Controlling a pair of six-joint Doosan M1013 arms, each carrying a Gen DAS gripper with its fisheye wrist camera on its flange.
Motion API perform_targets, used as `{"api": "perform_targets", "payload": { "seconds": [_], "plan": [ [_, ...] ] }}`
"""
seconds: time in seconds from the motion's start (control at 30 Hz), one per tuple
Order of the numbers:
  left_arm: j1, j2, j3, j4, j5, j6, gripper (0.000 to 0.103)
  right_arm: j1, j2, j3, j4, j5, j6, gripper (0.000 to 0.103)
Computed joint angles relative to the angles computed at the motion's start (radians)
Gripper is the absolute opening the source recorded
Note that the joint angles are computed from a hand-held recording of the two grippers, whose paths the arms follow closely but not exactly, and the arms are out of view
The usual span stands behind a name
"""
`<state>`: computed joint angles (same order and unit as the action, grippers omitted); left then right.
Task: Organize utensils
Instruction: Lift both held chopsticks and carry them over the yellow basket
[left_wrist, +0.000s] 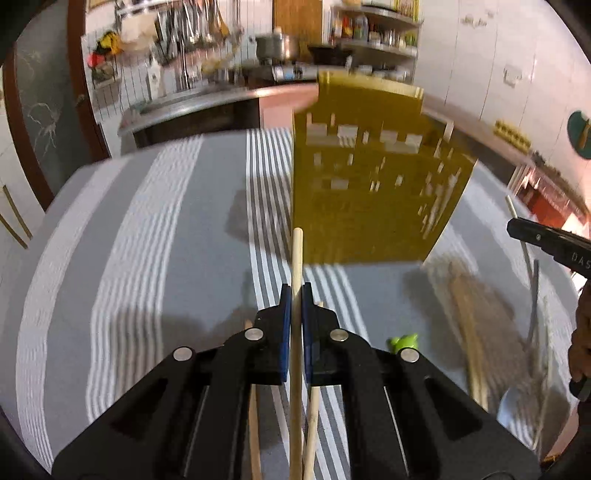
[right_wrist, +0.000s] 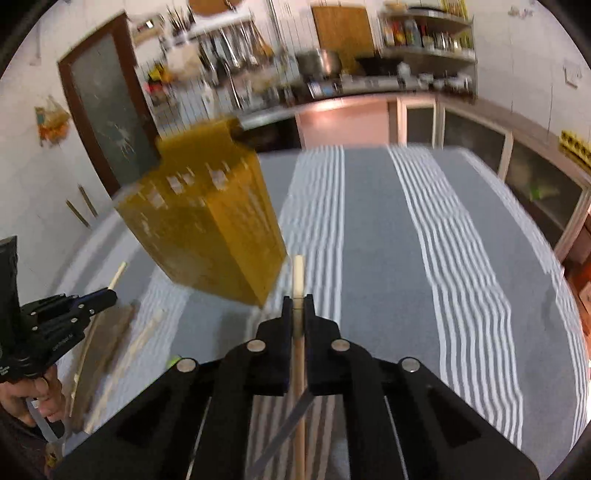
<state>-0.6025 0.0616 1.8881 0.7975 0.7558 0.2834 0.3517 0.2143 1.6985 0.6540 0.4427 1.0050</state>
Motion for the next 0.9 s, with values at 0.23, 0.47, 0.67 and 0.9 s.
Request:
{"api": "perform_targets", "payload": {
  "seconds": [0.23,0.47,0.67,0.9],
  "plan": [
    [-0.036,-0.064,0.022,0.15,-0.003,-0.127,0.004,-0.004,-0.055,0.043,0.261,-0.085,-0.255,0.006],
    [-0.045,-0.105,0.051,0.287,-0.038,-0.258,0.004,-0.006,-0.079,0.064,0.442,-0.122,-0.439,0.006],
    [-0.058,-0.129,0.057,0.375,-0.048,-0.345,0.004,-0.001,-0.104,0.071,0.526,-0.142,-0.533,0.006],
    [-0.057,-0.127,0.031,0.406,-0.049,-0.342,0.004,0.009,-0.118,0.058,0.577,-0.161,-0.589,0.006]
  ]
}}
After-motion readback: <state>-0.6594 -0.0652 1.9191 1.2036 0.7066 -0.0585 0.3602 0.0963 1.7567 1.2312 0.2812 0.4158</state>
